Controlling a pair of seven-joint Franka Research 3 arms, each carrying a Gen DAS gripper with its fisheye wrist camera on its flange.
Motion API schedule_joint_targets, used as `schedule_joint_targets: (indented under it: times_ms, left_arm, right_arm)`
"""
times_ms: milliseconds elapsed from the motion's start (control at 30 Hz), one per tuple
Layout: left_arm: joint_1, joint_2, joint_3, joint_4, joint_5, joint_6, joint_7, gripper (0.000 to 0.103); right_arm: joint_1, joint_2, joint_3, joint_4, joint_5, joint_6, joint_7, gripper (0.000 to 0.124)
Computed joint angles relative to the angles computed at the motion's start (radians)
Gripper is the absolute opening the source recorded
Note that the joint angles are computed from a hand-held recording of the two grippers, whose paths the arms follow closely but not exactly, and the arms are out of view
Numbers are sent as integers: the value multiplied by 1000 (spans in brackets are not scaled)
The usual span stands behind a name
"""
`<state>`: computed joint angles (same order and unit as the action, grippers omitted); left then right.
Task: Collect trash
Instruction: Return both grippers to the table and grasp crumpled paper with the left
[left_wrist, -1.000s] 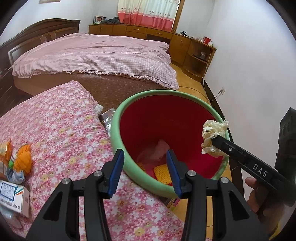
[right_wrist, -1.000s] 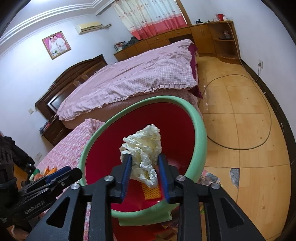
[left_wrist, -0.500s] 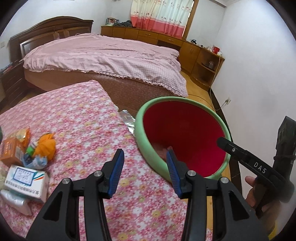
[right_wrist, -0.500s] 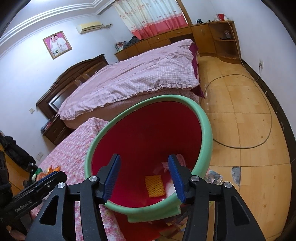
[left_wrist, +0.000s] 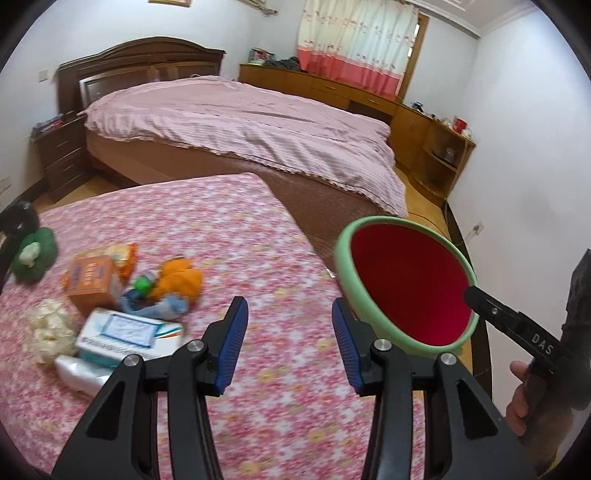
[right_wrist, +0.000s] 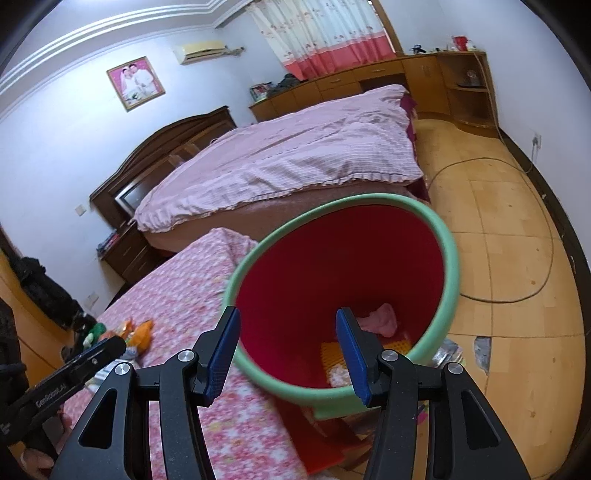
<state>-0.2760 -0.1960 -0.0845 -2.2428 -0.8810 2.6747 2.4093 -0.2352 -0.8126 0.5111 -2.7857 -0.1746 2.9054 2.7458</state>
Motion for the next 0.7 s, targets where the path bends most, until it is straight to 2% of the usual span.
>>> schedule_joint_targets:
  times_ms: [533,700]
  left_arm:
    - [96,5,68,-10,28,56,-18,48]
    - [141,38,71,4,79,87,-54,57]
  right_arm:
    - [5,106,67,126,-67,-29,56,56]
    - [4,157,85,167,-106,-31,82,56]
